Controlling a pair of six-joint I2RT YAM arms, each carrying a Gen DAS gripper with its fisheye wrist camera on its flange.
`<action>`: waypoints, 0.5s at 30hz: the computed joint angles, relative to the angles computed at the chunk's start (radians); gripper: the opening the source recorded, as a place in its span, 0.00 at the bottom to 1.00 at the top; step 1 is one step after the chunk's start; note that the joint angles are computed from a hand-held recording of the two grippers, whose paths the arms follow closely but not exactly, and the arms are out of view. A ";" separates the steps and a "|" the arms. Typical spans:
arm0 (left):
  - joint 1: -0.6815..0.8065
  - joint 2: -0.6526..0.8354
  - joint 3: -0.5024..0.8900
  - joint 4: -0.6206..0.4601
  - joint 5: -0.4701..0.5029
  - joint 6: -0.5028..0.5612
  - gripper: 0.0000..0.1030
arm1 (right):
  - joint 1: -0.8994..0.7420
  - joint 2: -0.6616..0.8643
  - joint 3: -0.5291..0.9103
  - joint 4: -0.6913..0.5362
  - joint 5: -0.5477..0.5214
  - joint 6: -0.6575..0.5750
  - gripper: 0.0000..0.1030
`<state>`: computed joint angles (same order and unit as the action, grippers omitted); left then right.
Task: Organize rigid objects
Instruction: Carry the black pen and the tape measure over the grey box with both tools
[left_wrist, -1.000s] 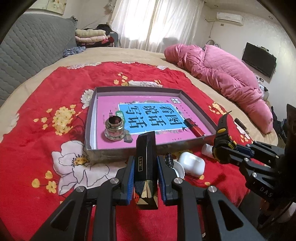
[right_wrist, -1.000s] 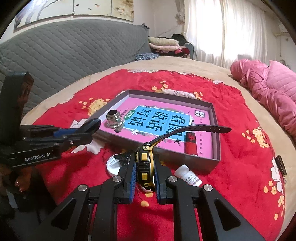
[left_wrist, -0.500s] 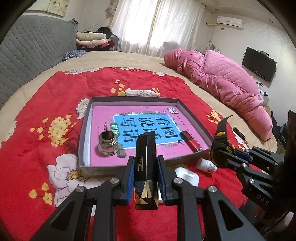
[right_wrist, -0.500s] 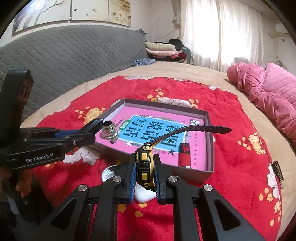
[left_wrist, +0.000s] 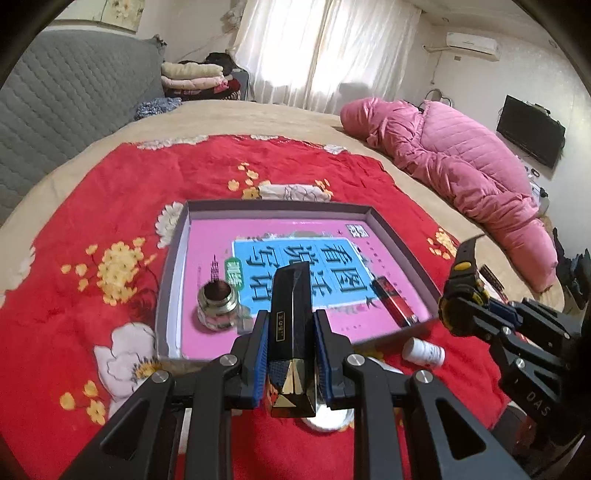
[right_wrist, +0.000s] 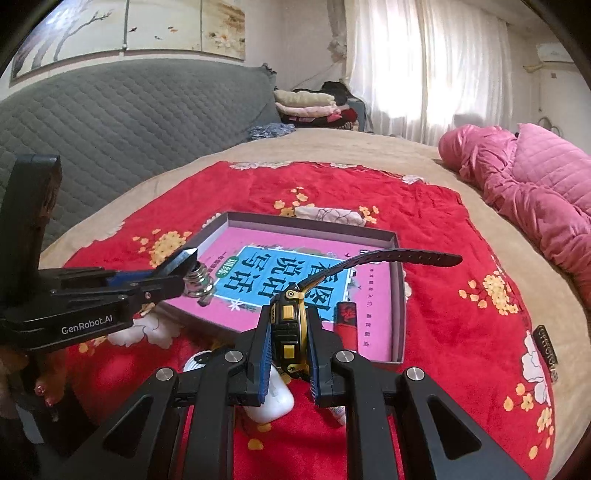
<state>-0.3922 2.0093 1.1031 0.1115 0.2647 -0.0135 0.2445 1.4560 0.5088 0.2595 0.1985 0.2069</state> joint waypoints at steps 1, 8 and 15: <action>0.000 0.010 0.028 -0.026 -0.006 -0.006 0.22 | -0.005 0.005 0.007 -0.001 -0.002 -0.002 0.16; -0.004 0.072 0.174 -0.138 -0.047 -0.049 0.22 | -0.015 0.032 0.065 -0.031 0.013 -0.016 0.16; -0.009 0.120 0.246 -0.183 -0.038 -0.063 0.22 | -0.048 0.062 0.129 -0.054 0.014 -0.031 0.16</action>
